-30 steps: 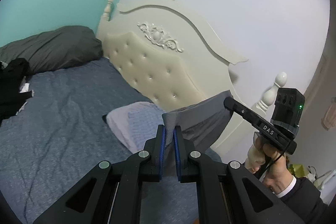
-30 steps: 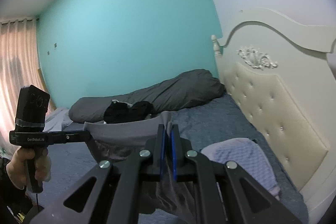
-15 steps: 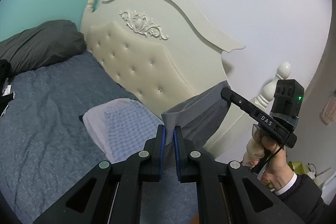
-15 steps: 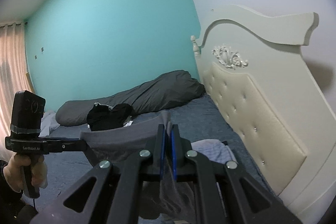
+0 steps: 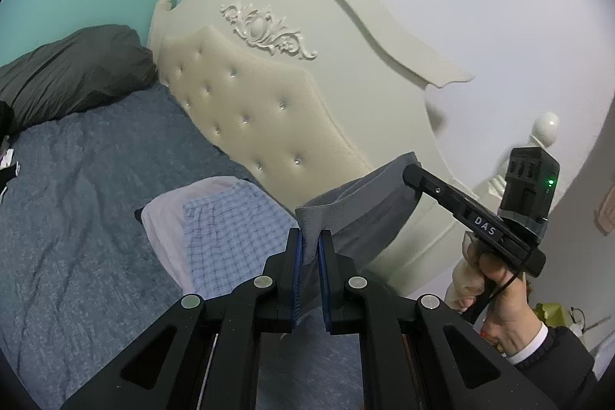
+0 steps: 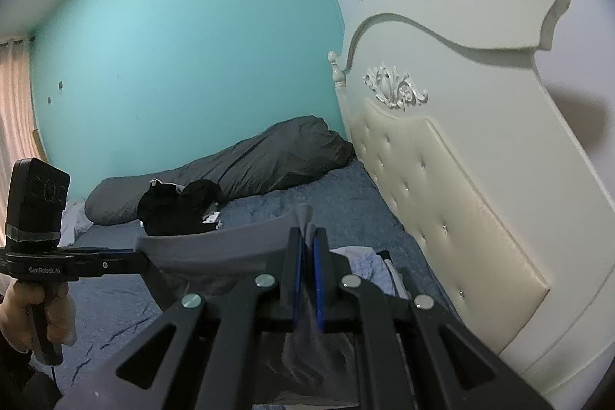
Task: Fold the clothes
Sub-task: 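Carry the hanging briefs with both tools toward the white pillow by the headboard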
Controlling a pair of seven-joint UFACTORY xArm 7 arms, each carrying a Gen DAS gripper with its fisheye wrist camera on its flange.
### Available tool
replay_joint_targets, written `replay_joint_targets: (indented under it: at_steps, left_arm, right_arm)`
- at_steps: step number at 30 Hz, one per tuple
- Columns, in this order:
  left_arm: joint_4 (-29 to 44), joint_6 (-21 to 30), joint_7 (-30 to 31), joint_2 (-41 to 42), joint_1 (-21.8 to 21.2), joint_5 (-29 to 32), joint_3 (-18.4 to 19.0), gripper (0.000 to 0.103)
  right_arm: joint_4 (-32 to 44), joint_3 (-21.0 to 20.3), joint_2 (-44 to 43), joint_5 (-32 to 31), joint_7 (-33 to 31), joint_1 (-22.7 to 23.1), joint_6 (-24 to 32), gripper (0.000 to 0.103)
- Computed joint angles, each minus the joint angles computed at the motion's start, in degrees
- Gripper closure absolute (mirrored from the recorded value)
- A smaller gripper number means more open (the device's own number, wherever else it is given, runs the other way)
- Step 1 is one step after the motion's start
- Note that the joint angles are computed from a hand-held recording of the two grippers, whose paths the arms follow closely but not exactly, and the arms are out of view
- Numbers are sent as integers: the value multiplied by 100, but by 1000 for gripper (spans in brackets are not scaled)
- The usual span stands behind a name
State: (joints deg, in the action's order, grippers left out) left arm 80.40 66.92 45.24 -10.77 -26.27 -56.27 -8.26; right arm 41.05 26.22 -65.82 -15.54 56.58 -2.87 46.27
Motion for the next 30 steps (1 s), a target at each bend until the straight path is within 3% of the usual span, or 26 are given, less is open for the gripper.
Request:
replay_joint_targets:
  at_steps: [16, 30]
  left_arm:
    - [1226, -842, -880, 1783, -10, 986, -571, 94]
    - [2712, -1031, -1926, 3584, -226, 2153, -914, 94]
  right_arm:
    - [-205, -506, 1205, -269, -168, -379, -852, 98]
    - [-107, -1073, 2780, -554, -375, -498, -1355, 98]
